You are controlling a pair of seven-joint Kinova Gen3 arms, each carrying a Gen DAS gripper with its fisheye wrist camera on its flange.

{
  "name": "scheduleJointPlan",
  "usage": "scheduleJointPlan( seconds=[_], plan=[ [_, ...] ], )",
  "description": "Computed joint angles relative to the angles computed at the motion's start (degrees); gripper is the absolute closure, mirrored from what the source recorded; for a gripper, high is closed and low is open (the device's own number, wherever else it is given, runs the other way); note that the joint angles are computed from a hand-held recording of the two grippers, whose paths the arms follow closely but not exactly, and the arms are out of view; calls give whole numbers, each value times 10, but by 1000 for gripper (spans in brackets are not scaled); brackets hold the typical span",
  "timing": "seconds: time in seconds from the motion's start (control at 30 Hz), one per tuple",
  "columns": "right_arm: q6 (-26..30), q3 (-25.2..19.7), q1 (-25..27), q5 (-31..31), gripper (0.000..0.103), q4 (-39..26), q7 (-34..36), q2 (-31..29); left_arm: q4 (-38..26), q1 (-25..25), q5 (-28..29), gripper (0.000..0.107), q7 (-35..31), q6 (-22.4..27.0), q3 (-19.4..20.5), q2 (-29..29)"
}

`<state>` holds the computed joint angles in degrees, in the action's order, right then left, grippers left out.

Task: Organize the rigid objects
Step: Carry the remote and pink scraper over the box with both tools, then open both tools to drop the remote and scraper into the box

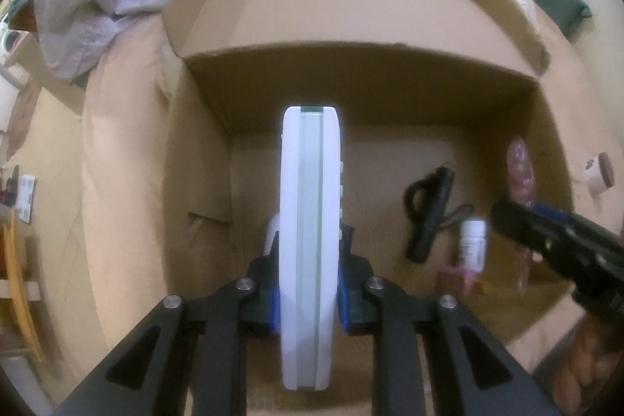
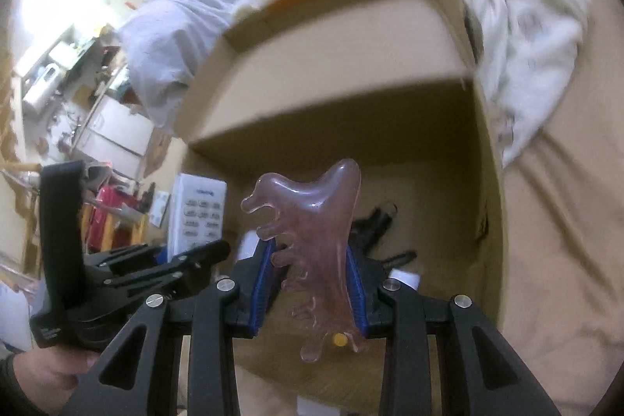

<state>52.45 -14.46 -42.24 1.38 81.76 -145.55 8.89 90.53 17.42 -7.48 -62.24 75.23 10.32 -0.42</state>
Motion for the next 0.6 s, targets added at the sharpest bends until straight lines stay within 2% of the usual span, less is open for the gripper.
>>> scheduleJointPlan(
  seconds=[0.43,0.6],
  plan=[
    [34,8,7,-50,67,-24,31,51,6,-6,12,88,3,-1,-9,15],
    [63,15,-7,-33,67,-49,27,69,8,-4,7,88,5,1,-8,21]
  ],
)
